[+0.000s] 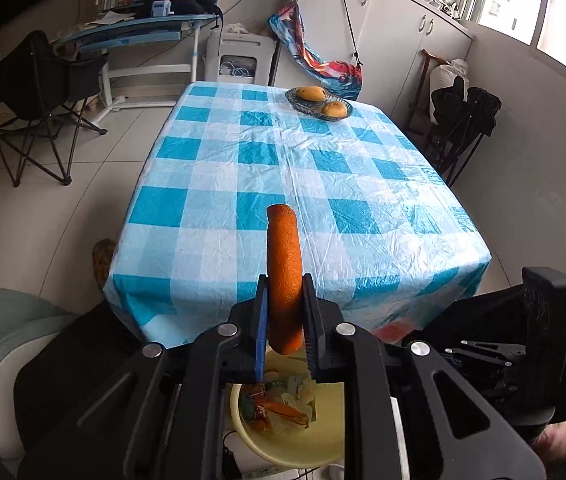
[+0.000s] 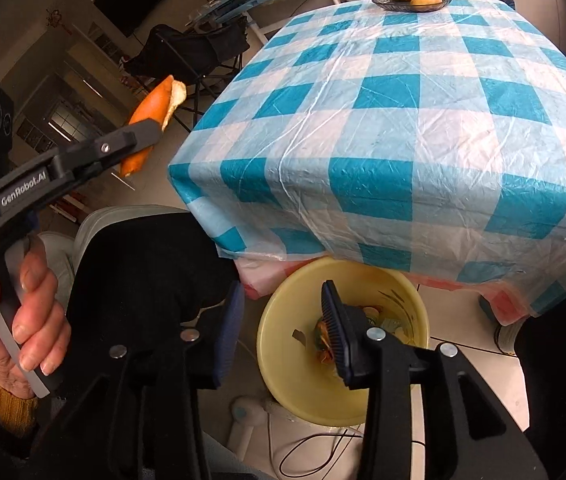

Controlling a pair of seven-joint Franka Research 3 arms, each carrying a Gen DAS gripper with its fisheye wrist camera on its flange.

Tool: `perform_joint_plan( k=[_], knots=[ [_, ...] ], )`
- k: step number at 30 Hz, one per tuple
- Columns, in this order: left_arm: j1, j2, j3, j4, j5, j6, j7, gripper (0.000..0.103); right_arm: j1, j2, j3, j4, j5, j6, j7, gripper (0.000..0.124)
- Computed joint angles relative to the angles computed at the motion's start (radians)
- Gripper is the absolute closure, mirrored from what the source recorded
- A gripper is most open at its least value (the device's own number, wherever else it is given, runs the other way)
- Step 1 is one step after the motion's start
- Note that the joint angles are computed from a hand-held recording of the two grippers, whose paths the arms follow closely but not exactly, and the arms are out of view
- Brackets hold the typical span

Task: Collect trash
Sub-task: 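Carry both sweet-potato pieces over the yellow bucket while the right gripper opens to drop its piece, then open the left gripper to drop the small sweet-potato piece into the bucket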

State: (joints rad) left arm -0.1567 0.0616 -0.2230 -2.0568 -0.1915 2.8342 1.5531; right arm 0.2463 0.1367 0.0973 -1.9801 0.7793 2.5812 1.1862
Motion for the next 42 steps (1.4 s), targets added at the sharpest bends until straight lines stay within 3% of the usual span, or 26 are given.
perform_joint_plan(
  k=[6,11,20,30,35,42],
  knots=[
    [-0.025,-0.053,-0.008,-0.117,-0.092,-0.014,0.064,0.088,0.017,-0.051,-0.003,-0.074,-0.009,0.129,0.044,0.070],
    [-0.051,-0.076,0.003,-0.154,-0.080,0.006,0.062,0.088,0.033,-0.078,-0.001,-0.119,-0.024,0.261,0.066,0.063],
    [-0.075,-0.105,0.020,-0.179,-0.038,0.039,0.039,0.088,0.058,-0.108,-0.009,-0.189,-0.214,0.501,0.205,0.049],
    [-0.101,-0.134,0.034,-0.206,-0.041,0.074,0.050,0.088,0.051,-0.122,-0.029,-0.234,-0.389,0.590,0.387,0.045],
    [-0.109,-0.136,0.038,-0.209,-0.039,0.077,0.052,0.087,0.045,-0.121,-0.037,-0.243,-0.488,0.598,0.472,0.044],
    [-0.110,-0.131,0.038,-0.207,-0.029,0.076,0.041,0.087,0.039,-0.118,-0.037,-0.243,-0.530,0.596,0.506,0.043]
  ],
)
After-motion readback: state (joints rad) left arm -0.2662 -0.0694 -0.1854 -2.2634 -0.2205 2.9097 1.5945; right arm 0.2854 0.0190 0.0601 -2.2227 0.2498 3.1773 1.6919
